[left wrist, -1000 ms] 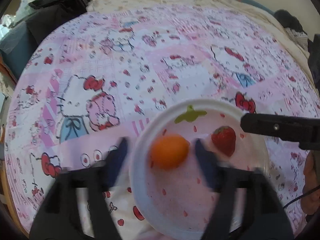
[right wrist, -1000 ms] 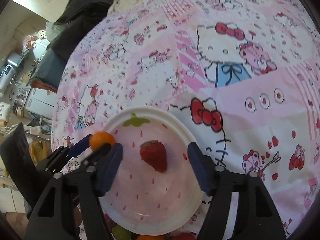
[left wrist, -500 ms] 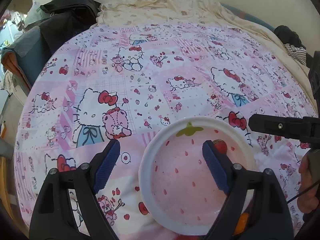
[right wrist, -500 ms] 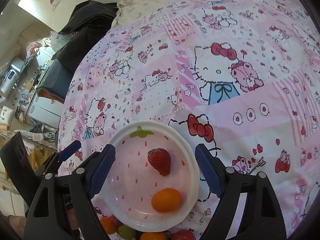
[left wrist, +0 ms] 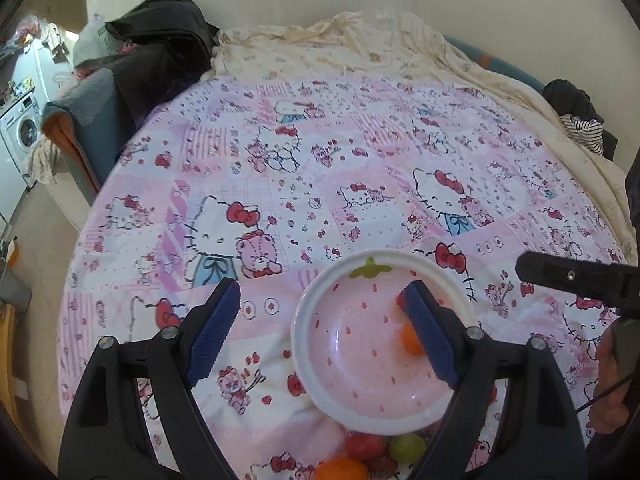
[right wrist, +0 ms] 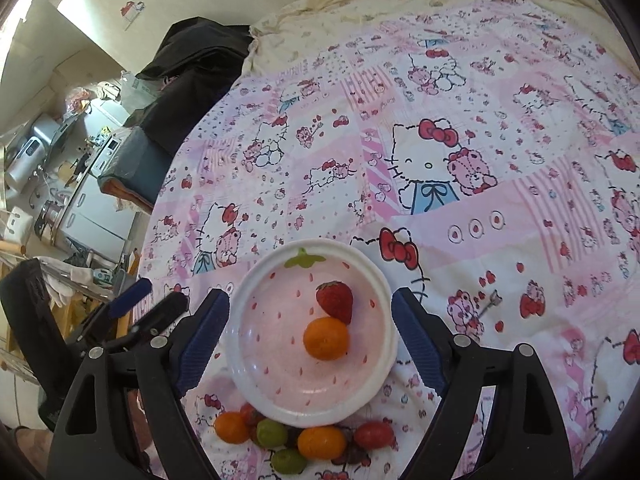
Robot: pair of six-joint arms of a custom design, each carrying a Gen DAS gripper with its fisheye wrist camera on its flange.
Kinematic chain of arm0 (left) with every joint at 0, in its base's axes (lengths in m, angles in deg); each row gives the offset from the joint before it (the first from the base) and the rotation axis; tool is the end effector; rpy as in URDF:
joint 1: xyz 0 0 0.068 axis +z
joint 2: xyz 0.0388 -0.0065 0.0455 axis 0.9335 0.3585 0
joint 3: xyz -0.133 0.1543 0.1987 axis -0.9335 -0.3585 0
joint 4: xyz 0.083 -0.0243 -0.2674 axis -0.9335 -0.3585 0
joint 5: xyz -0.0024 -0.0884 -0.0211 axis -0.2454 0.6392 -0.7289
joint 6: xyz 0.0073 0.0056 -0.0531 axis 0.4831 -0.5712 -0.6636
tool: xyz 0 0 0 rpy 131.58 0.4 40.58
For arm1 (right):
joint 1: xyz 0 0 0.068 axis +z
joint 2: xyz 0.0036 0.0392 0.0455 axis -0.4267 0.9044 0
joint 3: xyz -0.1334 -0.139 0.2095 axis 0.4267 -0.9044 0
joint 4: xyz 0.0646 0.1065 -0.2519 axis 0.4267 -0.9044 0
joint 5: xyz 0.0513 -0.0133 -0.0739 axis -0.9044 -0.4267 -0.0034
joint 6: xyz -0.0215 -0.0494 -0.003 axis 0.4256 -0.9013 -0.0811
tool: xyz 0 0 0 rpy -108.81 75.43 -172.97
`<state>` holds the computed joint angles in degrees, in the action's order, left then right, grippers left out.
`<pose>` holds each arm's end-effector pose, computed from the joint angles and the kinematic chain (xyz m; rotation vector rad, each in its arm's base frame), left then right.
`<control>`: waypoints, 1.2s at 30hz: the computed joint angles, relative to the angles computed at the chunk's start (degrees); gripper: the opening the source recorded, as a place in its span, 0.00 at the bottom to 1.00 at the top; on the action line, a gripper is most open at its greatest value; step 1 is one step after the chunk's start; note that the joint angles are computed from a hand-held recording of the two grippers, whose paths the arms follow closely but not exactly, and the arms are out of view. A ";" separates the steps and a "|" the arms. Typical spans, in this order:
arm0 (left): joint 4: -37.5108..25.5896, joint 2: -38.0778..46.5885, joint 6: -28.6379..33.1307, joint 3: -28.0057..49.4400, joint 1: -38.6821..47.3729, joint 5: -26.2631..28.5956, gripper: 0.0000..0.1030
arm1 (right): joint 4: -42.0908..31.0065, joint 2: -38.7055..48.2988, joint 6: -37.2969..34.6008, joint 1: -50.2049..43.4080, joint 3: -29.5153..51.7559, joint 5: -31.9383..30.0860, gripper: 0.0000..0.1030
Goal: Organize fruits
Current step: 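Withdraw both open grippers from the plate toward the fruit pile, then grasp the large red cherry tomato with the right gripper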
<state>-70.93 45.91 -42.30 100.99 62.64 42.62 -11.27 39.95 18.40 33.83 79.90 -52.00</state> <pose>0.3288 -0.0537 0.1891 1.0173 2.2584 -0.4420 0.1751 0.2541 0.1723 0.9160 2.2607 0.4423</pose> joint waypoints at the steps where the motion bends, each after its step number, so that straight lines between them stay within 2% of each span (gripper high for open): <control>1: -0.57 -0.58 0.19 -0.13 0.70 0.40 0.80 | -0.88 -0.10 1.40 1.14 0.28 0.61 0.83; 10: -3.97 -7.35 2.66 -3.47 7.92 1.34 0.80 | -10.97 0.94 13.50 9.63 4.67 5.32 0.83; 15: -8.57 -9.91 6.33 -4.09 13.41 3.78 0.80 | -17.08 3.01 20.47 14.31 8.18 7.11 0.83; 25: -15.36 -12.18 12.83 -5.52 21.56 4.48 0.80 | -27.19 9.79 31.59 22.40 15.99 6.31 0.83; 31: -15.91 -15.79 17.50 -9.00 23.44 3.94 0.80 | -23.67 12.00 31.74 23.56 15.39 1.84 0.83; 36: -16.44 -15.23 16.70 -9.14 22.27 2.61 0.80 | -11.81 14.15 23.46 20.11 11.83 -9.18 0.83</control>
<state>-87.37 30.68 -25.60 91.84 84.91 45.23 -23.08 54.10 41.86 53.94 91.73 -61.17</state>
